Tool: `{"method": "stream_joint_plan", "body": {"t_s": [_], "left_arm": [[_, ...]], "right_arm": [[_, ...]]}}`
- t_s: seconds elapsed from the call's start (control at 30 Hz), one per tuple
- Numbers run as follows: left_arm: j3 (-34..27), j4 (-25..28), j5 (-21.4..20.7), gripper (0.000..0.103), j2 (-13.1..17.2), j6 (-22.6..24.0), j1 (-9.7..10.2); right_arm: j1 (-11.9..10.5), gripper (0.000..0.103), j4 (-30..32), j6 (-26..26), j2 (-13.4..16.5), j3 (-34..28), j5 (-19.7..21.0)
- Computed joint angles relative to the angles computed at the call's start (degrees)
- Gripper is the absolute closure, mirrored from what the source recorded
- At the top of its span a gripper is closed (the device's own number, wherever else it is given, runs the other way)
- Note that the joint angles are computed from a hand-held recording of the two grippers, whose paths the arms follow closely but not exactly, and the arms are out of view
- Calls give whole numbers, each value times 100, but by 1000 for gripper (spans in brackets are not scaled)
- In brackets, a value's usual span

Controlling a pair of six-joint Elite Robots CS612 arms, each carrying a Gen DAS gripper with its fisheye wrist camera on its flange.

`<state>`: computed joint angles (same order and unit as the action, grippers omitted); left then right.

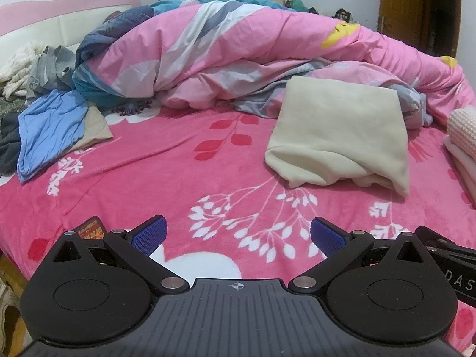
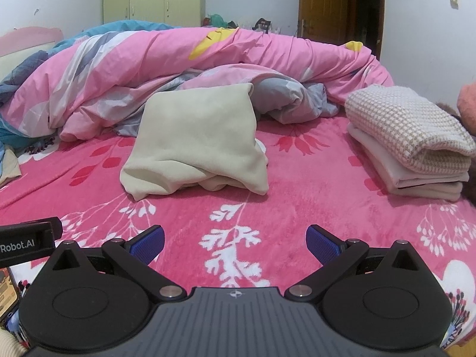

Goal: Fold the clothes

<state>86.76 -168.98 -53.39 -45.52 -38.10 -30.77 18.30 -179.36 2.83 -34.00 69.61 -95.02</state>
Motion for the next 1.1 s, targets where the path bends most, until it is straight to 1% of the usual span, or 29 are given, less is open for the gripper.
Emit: {"method": "stream_joint_plan", "body": {"t_s": [1.1], "left_arm": [[-62, 199, 13, 0, 25, -91, 8]], "right_arm": [[-9, 0, 35, 34, 46, -73, 33]]}}
